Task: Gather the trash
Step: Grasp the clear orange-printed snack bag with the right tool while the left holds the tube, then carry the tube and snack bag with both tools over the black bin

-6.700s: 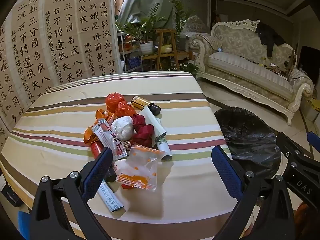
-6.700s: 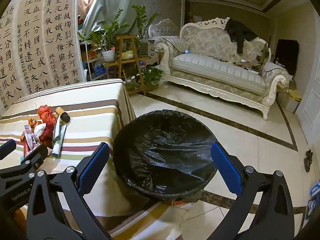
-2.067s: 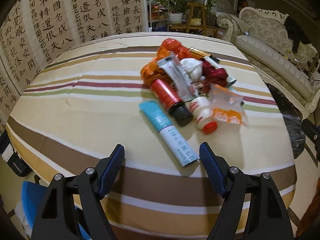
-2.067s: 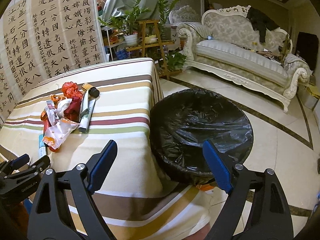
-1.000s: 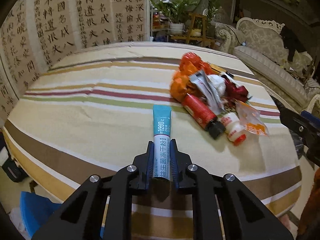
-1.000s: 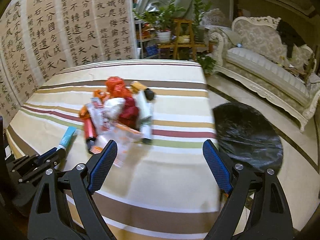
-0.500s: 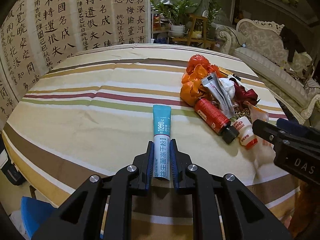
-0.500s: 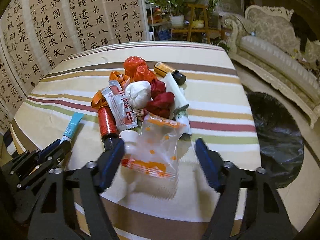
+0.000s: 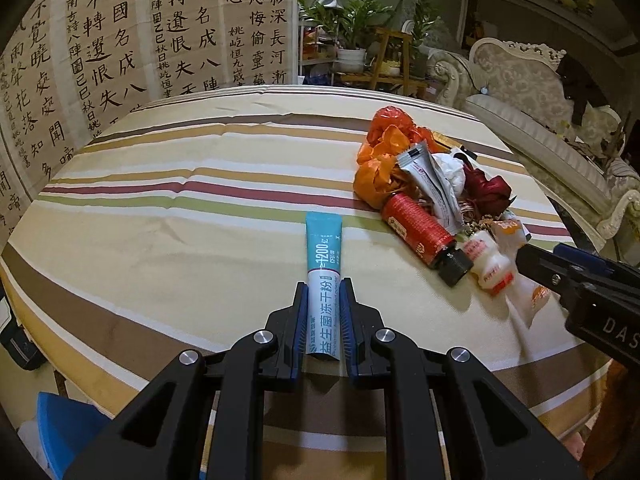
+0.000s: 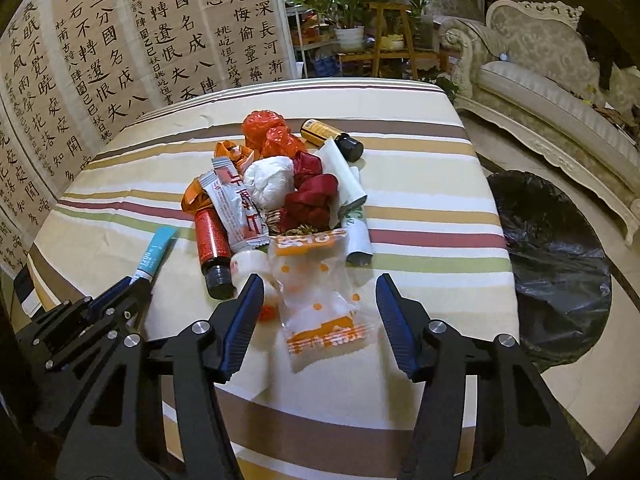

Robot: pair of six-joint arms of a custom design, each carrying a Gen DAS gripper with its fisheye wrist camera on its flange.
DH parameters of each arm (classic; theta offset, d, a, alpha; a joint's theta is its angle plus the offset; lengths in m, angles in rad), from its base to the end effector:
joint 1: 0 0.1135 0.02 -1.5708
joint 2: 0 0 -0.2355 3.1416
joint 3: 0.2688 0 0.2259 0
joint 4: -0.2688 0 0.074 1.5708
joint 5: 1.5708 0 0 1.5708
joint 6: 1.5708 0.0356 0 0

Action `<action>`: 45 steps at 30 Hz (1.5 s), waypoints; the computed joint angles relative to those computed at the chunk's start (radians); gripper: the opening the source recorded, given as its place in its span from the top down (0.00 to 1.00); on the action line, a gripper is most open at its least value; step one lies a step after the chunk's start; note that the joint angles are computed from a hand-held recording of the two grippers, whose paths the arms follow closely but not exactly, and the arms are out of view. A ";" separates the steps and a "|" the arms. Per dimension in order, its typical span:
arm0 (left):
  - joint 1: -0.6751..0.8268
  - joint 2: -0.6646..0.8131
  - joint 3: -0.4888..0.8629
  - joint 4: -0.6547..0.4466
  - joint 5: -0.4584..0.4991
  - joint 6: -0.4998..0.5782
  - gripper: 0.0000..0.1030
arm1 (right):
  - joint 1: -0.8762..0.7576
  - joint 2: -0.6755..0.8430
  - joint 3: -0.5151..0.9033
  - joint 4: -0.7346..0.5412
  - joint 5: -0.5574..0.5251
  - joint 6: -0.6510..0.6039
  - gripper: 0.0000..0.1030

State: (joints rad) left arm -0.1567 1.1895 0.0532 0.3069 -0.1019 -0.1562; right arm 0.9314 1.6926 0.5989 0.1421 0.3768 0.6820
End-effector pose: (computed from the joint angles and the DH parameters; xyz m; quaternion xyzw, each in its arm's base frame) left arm 0.1511 -0.0202 0.0791 -0.0182 0.9309 -0.0095 0.3648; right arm 0.1681 0.2041 0.0941 -0.0597 0.9354 0.0927 0.3359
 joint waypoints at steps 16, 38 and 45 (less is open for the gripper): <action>-0.006 -0.015 -0.006 -0.012 -0.007 -0.008 0.83 | -0.017 0.047 -0.013 0.042 -0.044 -0.047 0.61; -0.356 -0.136 0.059 -0.132 -0.209 -0.183 0.83 | -0.061 -0.284 -0.214 0.013 0.059 -0.078 0.66; -0.551 0.070 0.180 -0.052 -0.296 -0.247 0.83 | -0.225 -0.457 -0.344 0.002 0.042 -0.119 0.66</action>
